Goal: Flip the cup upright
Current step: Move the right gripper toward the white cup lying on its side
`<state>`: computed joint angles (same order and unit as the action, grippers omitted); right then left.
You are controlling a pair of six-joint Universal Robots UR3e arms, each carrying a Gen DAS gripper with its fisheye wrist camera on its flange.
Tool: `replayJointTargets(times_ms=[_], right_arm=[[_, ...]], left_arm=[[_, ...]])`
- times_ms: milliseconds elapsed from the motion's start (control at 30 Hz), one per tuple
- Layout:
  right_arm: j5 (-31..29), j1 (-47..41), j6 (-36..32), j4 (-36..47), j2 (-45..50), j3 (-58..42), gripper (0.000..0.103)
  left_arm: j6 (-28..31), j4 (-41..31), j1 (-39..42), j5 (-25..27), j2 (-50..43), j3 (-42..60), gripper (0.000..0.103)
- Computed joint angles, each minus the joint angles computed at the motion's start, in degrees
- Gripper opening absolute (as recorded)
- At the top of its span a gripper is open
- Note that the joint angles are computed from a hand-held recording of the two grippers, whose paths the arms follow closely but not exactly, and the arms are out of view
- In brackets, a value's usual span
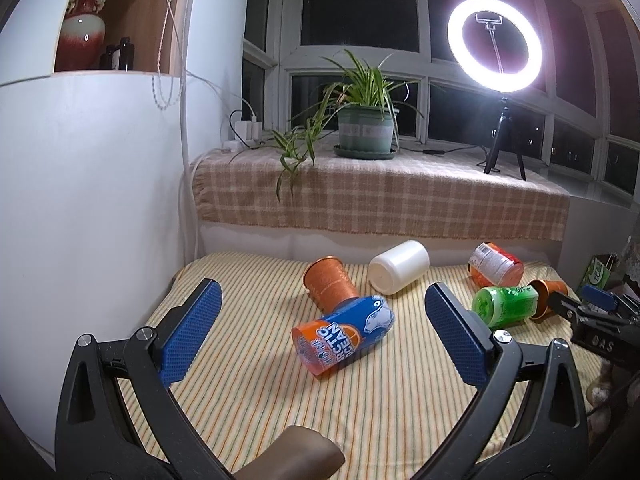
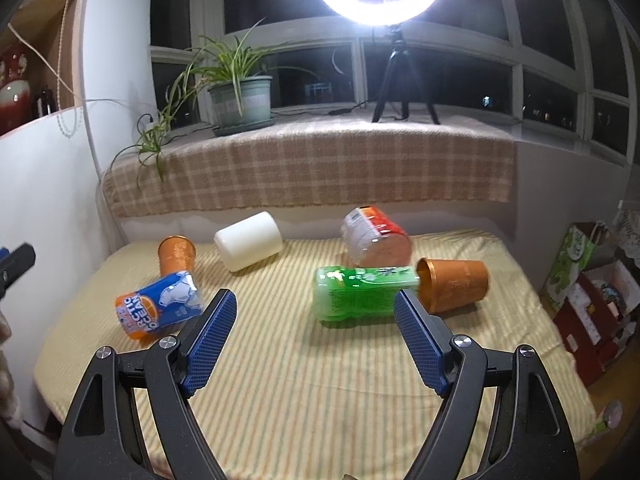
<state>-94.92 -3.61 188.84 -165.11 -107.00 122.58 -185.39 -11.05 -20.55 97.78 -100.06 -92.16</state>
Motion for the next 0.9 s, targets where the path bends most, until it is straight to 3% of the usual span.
replayJointTargets(times_ms=[367,700,900], right_arm=[[12.4,-1.0,5.1,5.5,17.9,-17.0,0.081],[22.0,-2.8,17.5,16.8,36.1,-40.1,0.081],[26.8,-3.8,24.6,26.2,46.9,-55.1,0.087]], left_arm=[[2.0,0.6,3.3,-1.1,0.8,-5.2,0.103],[1.2,2.0,7.7,-2.6,2.8,-10.5,0.103],[0.6,2.0,9.8,-3.6,3.3,-11.7,0.103]])
